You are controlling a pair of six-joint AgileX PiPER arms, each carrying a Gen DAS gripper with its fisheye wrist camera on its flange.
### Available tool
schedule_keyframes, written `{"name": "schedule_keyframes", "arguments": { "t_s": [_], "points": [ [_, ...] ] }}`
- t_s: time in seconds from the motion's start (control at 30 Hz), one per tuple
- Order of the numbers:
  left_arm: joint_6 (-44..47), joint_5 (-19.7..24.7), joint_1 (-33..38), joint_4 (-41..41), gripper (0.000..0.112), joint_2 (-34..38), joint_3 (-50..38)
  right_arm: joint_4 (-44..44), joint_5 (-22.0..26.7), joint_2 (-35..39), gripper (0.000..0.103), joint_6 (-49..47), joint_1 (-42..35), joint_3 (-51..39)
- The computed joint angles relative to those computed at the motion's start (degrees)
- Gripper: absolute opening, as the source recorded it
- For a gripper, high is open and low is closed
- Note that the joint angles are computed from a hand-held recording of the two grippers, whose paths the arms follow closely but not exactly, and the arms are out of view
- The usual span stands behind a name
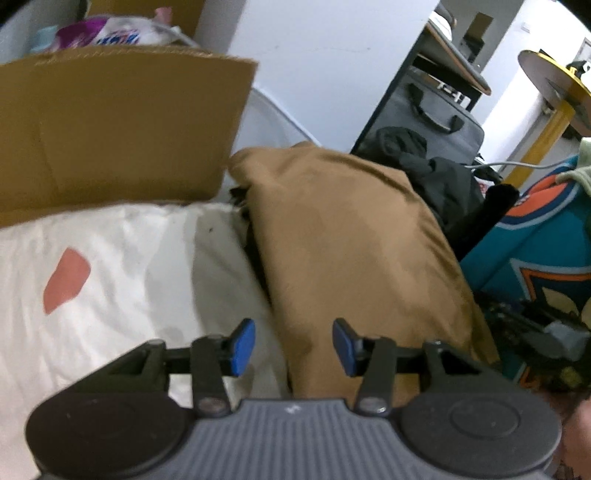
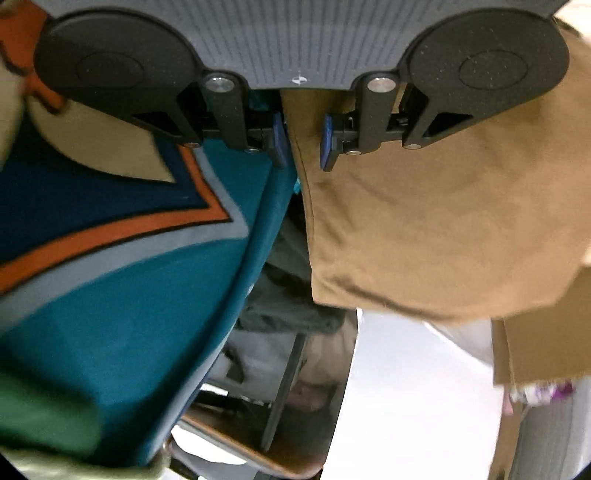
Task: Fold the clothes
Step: 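Press the released shirt flat with both open tools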
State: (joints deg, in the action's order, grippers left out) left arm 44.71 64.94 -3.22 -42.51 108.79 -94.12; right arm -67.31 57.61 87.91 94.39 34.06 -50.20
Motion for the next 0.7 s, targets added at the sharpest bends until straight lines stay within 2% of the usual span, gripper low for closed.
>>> {"name": "schedule_keyframes", "arguments": {
  "t_s": [0.2, 0.4, 0.5, 0.57, 0.63, 0.7],
  "points": [
    [3.3, -0.34, 1.4, -3.35, 0.056, -0.16, 6.07, 0.61, -4.61, -2.83, 0.026, 3.85, 3.03, 2.41],
    [8.36, 0.27, 2.01, -6.45, 0.055, 0.01, 11.69, -0.57, -5.02, 0.57, 0.027, 9.73, 3.96, 4.55],
    [9.13, 2.13, 2.49, -6.55, 0.045, 0.57, 12.46, -0.48, -3.34, 1.58, 0.026, 11.5, 4.9, 6.15],
    [9.23, 3.33, 2.84, -6.6, 0.035, 0.69, 12.95, 0.02, -2.32, 1.51, 0.026, 11.81, 5.11, 6.66],
    [9.54, 3.19, 3.21, -6.22, 0.031, -0.11, 14.29, 0.63, -1.39, 1.3, 0.026, 11.72, 5.28, 6.95],
    [9.88, 3.55, 3.73, -5.9, 0.023, -0.61, 14.93, 1.3, -0.62, 1.21, 0.026, 11.62, 5.64, 7.16]
  ]
}}
